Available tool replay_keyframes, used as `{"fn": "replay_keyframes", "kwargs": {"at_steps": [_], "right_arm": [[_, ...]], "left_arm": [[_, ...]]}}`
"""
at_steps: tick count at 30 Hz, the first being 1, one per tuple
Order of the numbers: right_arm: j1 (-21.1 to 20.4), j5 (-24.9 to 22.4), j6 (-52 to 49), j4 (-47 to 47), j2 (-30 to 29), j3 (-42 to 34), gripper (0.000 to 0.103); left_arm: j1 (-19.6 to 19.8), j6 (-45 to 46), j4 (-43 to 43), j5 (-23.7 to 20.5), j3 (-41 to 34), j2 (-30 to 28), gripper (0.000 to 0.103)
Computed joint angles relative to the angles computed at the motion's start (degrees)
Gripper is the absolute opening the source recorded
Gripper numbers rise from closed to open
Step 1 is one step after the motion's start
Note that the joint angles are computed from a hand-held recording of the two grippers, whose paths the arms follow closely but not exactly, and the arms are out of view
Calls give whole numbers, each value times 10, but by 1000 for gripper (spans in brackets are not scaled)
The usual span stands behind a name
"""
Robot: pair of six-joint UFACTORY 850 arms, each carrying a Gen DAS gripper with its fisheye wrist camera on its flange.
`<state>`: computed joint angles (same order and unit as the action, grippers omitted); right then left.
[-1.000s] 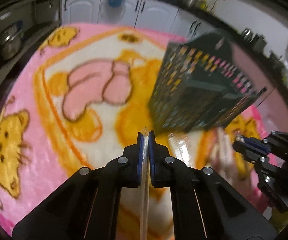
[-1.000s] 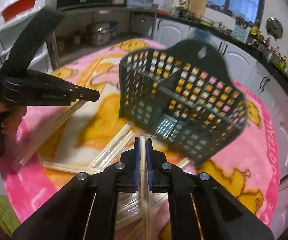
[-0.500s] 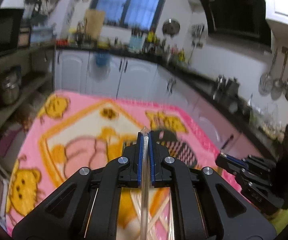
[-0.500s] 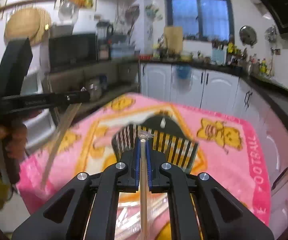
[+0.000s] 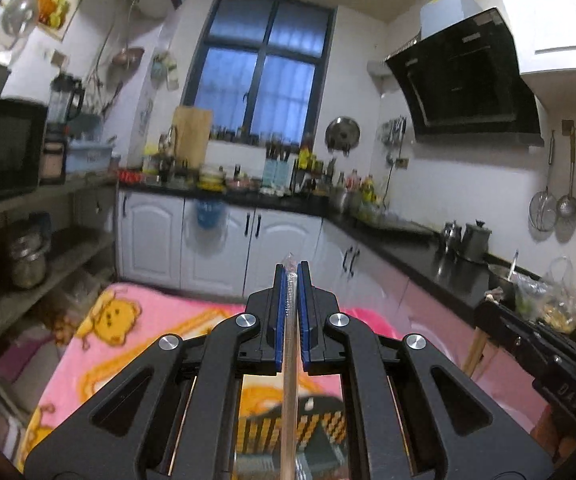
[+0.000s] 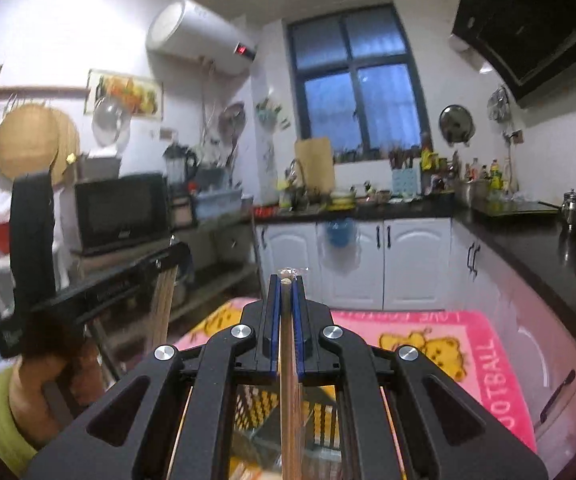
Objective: Organize utensils
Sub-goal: 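Lift the left tool's chopstick over the green caddy and release it while the right tool does likewise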
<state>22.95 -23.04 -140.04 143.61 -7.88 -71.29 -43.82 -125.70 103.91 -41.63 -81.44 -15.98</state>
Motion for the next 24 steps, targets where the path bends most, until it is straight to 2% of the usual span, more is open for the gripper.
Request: {"fn": "replay_keyframes", "kwargs": {"at_steps": [3, 13, 24], "right_arm": [[-2, -5, -42, 44, -10, -11, 6], [-7, -33, -99, 101, -45, -30, 6], [-6, -33, -119, 132, -89, -41, 6]], "left_arm": [[-1, -5, 28, -20, -22, -22, 3], [15, -48, 113, -68, -64, -84, 3], [43, -120, 141, -50, -48, -105, 3]]}}
